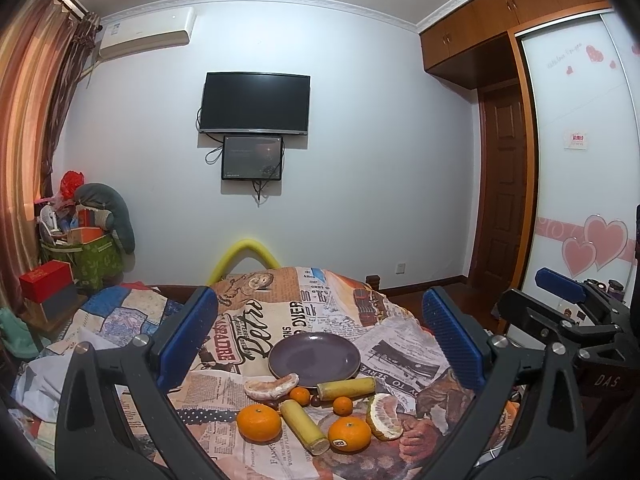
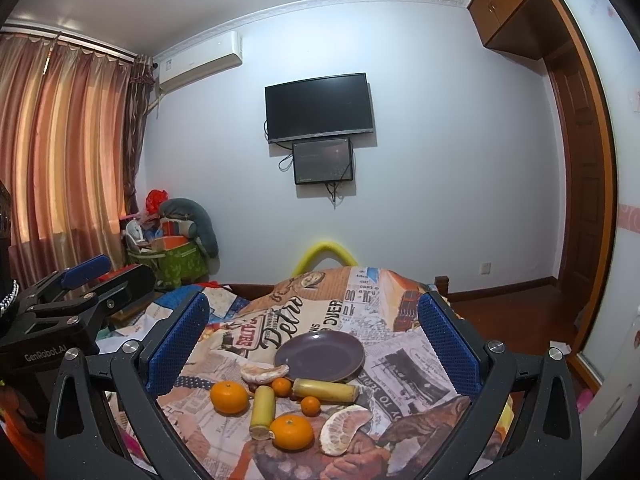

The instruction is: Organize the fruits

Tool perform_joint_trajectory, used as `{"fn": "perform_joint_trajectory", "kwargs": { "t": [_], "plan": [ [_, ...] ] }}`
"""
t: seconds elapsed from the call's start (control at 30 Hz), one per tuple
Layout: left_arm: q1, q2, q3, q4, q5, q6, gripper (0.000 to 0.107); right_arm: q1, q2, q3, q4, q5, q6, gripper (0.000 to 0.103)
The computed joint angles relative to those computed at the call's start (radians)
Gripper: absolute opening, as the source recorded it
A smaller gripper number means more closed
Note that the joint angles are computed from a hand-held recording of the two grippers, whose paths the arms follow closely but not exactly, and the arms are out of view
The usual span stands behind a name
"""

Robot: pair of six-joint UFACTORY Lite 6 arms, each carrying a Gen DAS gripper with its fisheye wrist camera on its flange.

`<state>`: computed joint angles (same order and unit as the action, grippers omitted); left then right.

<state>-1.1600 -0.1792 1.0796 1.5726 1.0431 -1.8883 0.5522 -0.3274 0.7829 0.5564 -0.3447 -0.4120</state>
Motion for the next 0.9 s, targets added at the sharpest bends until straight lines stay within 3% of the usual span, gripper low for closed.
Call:
{"fn": "perform_joint_trajectory", "kwargs": {
  "t": [0.9],
  "plan": [
    [0.008, 0.014, 0.004, 0.01, -0.01, 0.003, 0.103, -0.012, 0.003, -0.001, -0.041, 0.001, 0.049, 0.103]
  ]
}}
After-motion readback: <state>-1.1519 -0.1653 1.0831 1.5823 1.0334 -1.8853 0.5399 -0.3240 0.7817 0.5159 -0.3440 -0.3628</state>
